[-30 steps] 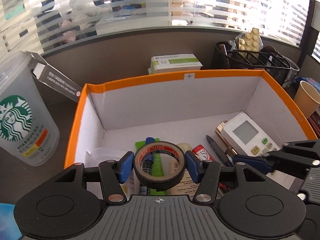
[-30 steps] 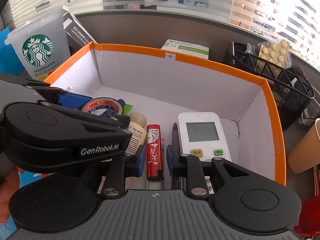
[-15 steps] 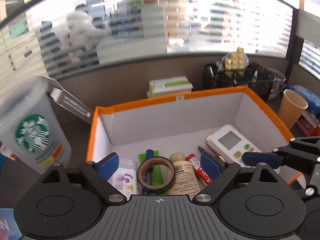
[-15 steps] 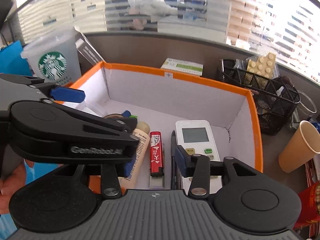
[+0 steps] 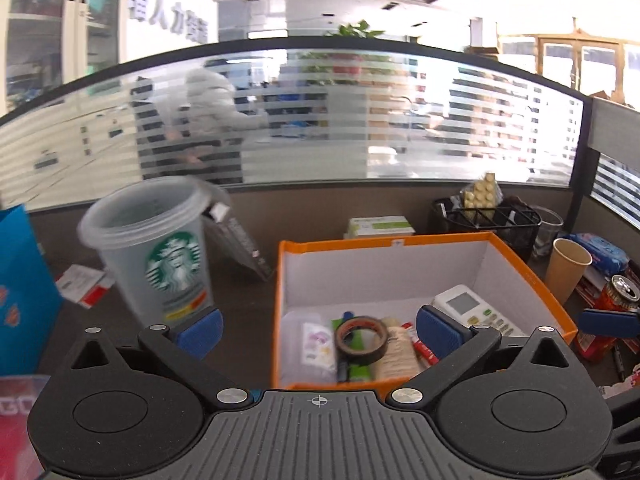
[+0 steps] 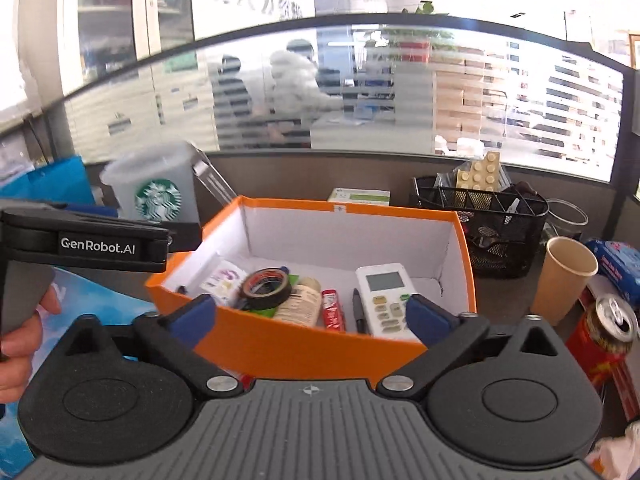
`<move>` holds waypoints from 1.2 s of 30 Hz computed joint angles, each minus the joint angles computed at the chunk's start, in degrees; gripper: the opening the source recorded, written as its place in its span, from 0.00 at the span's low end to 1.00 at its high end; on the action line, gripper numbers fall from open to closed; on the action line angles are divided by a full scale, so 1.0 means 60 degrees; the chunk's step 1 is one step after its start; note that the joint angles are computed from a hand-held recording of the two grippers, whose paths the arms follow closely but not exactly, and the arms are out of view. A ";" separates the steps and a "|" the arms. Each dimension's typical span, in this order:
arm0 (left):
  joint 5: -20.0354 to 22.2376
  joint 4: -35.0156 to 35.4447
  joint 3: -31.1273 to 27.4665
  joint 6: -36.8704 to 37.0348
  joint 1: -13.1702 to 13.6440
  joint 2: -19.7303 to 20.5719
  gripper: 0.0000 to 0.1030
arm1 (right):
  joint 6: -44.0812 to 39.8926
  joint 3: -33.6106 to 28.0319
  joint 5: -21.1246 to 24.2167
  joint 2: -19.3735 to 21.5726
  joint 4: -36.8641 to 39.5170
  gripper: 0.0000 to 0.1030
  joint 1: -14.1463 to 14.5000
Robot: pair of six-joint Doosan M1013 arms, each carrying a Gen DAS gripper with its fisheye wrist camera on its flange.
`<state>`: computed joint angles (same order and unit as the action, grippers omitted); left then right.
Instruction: Organize rigid objects
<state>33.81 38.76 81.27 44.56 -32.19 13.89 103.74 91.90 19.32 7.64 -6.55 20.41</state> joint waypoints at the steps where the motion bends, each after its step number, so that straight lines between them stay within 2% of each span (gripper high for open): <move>1: 0.0064 0.0261 0.0160 -0.0344 -0.0027 -0.0117 1.00 | 0.0192 0.0119 -0.0138 -0.0089 -0.0066 1.00 0.0038; 5: 0.0285 0.0459 0.0560 -0.0884 -0.0052 -0.0422 1.00 | 0.1045 0.0433 -0.0426 -0.0306 -0.0475 1.00 0.0235; 11: 0.0383 0.0422 0.1026 -0.1192 -0.0080 -0.0765 1.00 | 0.2732 0.0673 -0.0457 -0.0481 -0.2261 1.00 0.0655; 18: 0.0470 0.0769 0.1408 -0.1549 -0.0181 -0.1061 1.00 | 0.3571 0.0944 -0.0519 -0.0665 -0.3133 1.00 0.0965; 27: 0.0532 0.1265 0.1750 -0.2176 -0.0210 -0.1406 1.00 | 0.6037 0.1028 -0.0295 -0.0771 -0.5718 1.00 0.1339; 36: 0.0565 0.1603 0.1916 -0.2482 -0.0257 -0.1551 1.00 | 0.6770 0.1065 -0.0227 -0.0784 -0.6532 1.00 0.1437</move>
<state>37.20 48.37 92.76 29.66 -33.73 4.58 144.35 98.29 17.95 2.93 -45.74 29.03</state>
